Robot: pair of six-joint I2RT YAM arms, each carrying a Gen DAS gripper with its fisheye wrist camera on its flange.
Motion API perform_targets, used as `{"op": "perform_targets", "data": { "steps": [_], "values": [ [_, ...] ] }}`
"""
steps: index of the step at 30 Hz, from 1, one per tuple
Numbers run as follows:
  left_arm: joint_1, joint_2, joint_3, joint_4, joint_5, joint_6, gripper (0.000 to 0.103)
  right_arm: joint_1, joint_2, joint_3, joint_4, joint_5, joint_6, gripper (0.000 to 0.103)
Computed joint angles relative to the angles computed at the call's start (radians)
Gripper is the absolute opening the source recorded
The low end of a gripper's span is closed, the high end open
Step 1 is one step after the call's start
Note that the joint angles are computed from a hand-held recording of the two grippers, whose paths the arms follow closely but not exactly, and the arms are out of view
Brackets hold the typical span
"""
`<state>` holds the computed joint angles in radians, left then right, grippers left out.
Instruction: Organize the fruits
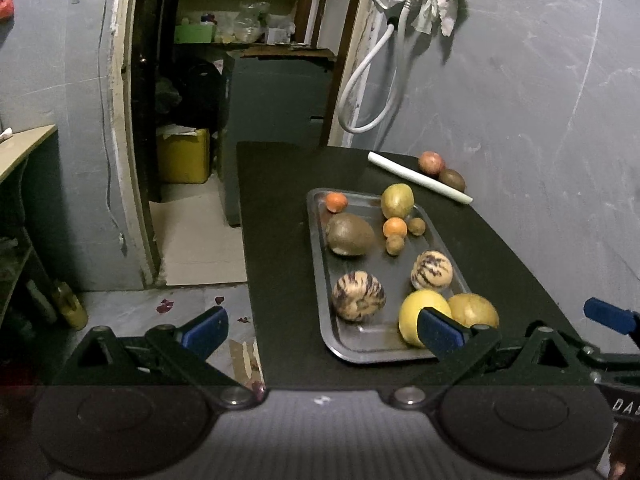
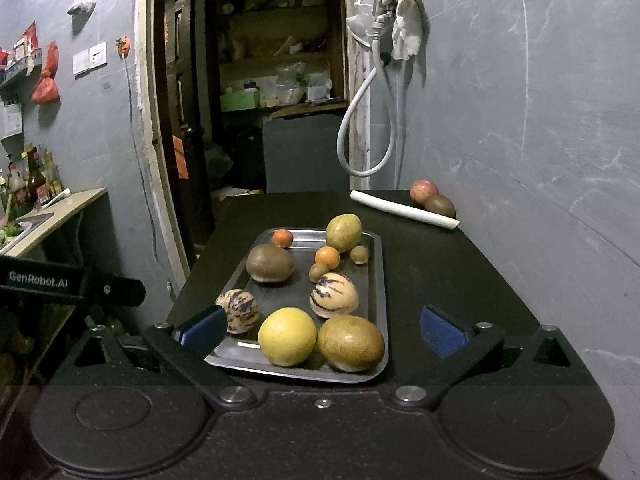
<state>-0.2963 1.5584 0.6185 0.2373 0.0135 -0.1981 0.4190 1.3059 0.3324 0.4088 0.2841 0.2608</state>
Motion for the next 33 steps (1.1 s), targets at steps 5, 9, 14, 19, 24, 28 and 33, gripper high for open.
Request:
{"op": "perform_targets", "data": {
  "steps": [5, 9, 14, 19, 24, 28, 33],
  "values": [
    [0.004, -0.044, -0.050, -0.001, -0.008, 0.031, 0.103, 0.020, -0.051, -0.018, -0.050, 0.013, 0.017, 0.102],
    [0.002, -0.082, -0.093, -0.005, -0.007, 0.032, 0.103, 0.039, -0.108, -0.035, -0.096, 0.027, 0.022, 0.102],
    [-0.003, -0.138, -0.155, 0.001, 0.016, 0.033, 0.103, 0.048, -0.159, -0.056, -0.131, 0.020, 0.029, 0.102],
    [-0.026, -0.186, -0.196, -0.006, -0.001, 0.033, 0.102, 0.068, -0.197, -0.082, -0.158, 0.023, 0.037, 0.102],
    [-0.041, -0.210, -0.227, -0.010, -0.016, 0.055, 0.103, 0.085, -0.214, -0.109, -0.167, 0.031, 0.054, 0.102],
    [-0.032, -0.216, -0.233, -0.036, -0.003, 0.043, 0.103, 0.075, -0.230, -0.121, -0.193, 0.012, 0.066, 0.102],
    [-0.034, -0.223, -0.235, -0.069, 0.012, 0.026, 0.102, 0.066, -0.243, -0.129, -0.215, -0.006, 0.066, 0.102]
  ]
}}
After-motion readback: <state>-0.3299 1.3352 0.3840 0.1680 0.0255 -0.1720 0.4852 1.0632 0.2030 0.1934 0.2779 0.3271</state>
